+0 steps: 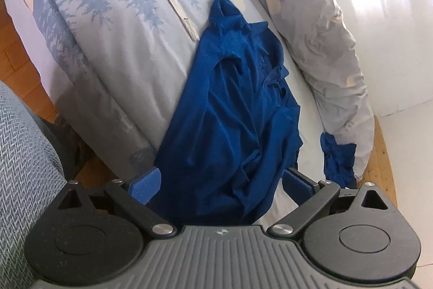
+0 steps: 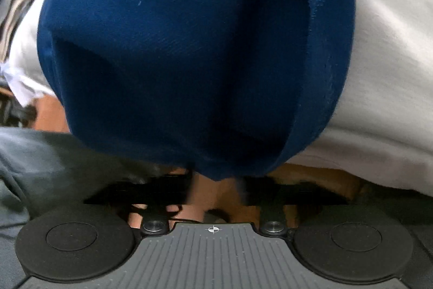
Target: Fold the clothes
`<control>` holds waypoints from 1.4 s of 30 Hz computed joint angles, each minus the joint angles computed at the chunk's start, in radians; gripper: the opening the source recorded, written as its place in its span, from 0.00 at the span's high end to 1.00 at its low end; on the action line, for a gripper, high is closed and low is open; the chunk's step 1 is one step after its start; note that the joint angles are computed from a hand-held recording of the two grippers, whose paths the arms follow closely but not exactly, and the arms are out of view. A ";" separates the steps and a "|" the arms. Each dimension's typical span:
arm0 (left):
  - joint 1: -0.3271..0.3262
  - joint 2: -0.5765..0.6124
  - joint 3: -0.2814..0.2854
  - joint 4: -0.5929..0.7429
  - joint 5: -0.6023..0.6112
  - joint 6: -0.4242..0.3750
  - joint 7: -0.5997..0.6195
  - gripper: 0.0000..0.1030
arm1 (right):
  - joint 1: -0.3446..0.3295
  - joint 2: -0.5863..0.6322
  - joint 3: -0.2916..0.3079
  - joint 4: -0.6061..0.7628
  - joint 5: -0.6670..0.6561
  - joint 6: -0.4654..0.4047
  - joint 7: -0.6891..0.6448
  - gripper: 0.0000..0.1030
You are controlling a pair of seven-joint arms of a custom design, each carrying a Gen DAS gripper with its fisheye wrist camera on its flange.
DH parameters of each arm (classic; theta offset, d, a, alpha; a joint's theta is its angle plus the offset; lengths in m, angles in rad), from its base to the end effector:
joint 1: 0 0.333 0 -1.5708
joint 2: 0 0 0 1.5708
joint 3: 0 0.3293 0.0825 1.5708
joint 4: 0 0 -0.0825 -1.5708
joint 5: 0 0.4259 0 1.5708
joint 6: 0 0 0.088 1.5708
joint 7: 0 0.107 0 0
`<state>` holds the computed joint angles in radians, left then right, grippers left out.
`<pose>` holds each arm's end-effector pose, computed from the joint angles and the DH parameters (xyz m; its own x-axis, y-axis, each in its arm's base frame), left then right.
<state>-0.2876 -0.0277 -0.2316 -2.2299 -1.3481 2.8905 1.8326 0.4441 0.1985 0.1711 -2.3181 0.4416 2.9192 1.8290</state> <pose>0.5272 -0.2360 0.4160 0.1803 -0.6359 0.7504 -0.8273 -0.5108 -0.2340 0.4890 0.3130 0.2758 -0.0156 -0.9347 -0.3550 -0.9641 0.1083 -0.2427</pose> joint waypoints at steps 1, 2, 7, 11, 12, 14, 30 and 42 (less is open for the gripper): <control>0.000 -0.001 0.000 -0.001 0.005 0.002 -0.005 0.01 | -0.014 -0.006 0.020 -0.005 0.040 0.018 -0.031 0.99; 0.001 -0.002 0.000 -0.004 0.010 0.006 -0.012 0.01 | -0.028 -0.011 0.040 -0.010 0.085 0.035 -0.066 0.99; 0.002 -0.005 0.003 -0.017 0.044 0.023 -0.063 0.01 | -0.034 -0.115 0.102 -0.040 0.305 0.041 -0.259 0.99; 0.002 -0.005 0.006 -0.016 0.033 0.033 -0.064 0.01 | 0.015 -0.212 0.089 -0.010 0.547 0.052 -0.449 0.99; 0.002 -0.005 0.006 -0.015 0.031 0.036 -0.062 0.01 | 0.027 -0.214 0.073 0.018 0.626 0.063 -0.532 0.99; 0.002 -0.005 0.006 -0.015 0.032 0.039 -0.063 0.01 | 0.034 -0.205 0.032 0.106 0.751 0.048 -0.670 0.99; 0.017 0.015 0.003 -0.003 0.045 0.026 -0.046 0.01 | -0.133 -0.100 -0.016 0.362 0.368 -0.172 -0.680 0.29; 0.011 0.021 -0.009 -0.009 0.236 0.013 -0.125 0.01 | -0.051 -0.073 -0.040 0.217 -0.045 -0.103 -0.706 0.57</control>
